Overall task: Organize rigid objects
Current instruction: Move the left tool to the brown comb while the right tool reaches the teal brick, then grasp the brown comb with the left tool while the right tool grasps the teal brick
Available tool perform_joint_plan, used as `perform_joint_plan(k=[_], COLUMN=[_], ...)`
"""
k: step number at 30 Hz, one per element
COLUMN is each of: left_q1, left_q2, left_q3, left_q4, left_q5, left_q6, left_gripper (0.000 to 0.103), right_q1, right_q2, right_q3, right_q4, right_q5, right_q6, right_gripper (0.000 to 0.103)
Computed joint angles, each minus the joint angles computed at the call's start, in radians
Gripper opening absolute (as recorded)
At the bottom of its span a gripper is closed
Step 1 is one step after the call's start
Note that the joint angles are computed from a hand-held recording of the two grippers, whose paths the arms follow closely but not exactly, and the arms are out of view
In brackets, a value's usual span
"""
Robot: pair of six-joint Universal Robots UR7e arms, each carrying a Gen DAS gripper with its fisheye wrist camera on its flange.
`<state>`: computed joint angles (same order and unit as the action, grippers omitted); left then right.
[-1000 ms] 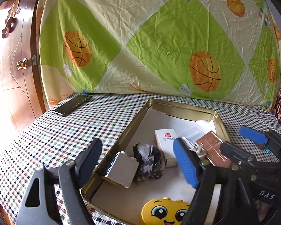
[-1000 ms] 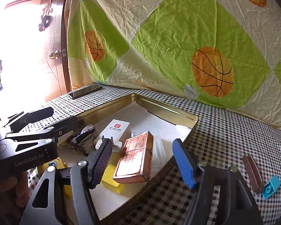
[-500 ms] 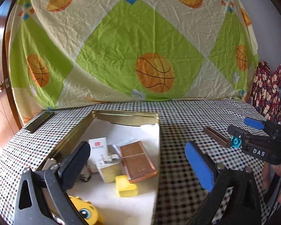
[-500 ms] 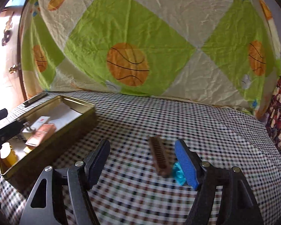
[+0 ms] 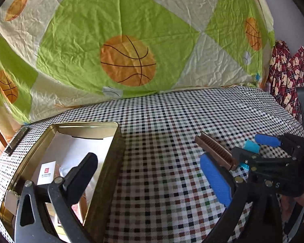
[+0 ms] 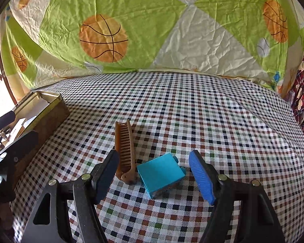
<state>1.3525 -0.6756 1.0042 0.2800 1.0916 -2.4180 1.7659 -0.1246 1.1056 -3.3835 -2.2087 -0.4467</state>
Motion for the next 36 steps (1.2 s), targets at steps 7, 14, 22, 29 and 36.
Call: perform_joint_plan(k=[7,14,22,29,36], left_q1=[-0.006,-0.019,-0.031,-0.037,-0.026], left_q2=[0.083,0.186,0.386,0.440,0.433], left_q3=[-0.094,-0.228,-0.568,-0.656,-0.658], left_q4=[0.073,0.193,0.465,0.507,0.506], left_q5=[-0.028,-0.049,-0.087,-0.093,-0.041], left_q6=[-0.004,-0.049,-0.132,-0.123,-0.152], left_gripper=[0.102,0.102,0.102,0.102,0.100], right_q1=[-0.008,-0.011,-0.023,-0.025,-0.021], right_q2=[-0.015,-0.012,-0.033,-0.035,-0.030], right_q3=[0.027,0.041,0.055,0.064,0.069], right_q4=[-0.018,-0.162,-0.150,-0.192,-0.254], right_q5=[0.014,-0.058,-0.079,-0.081,-0.082], right_q6=[0.027,0.077,0.152,0.167,0.146], right_gripper=[0.052,0.052,0.052,0.052,0.052])
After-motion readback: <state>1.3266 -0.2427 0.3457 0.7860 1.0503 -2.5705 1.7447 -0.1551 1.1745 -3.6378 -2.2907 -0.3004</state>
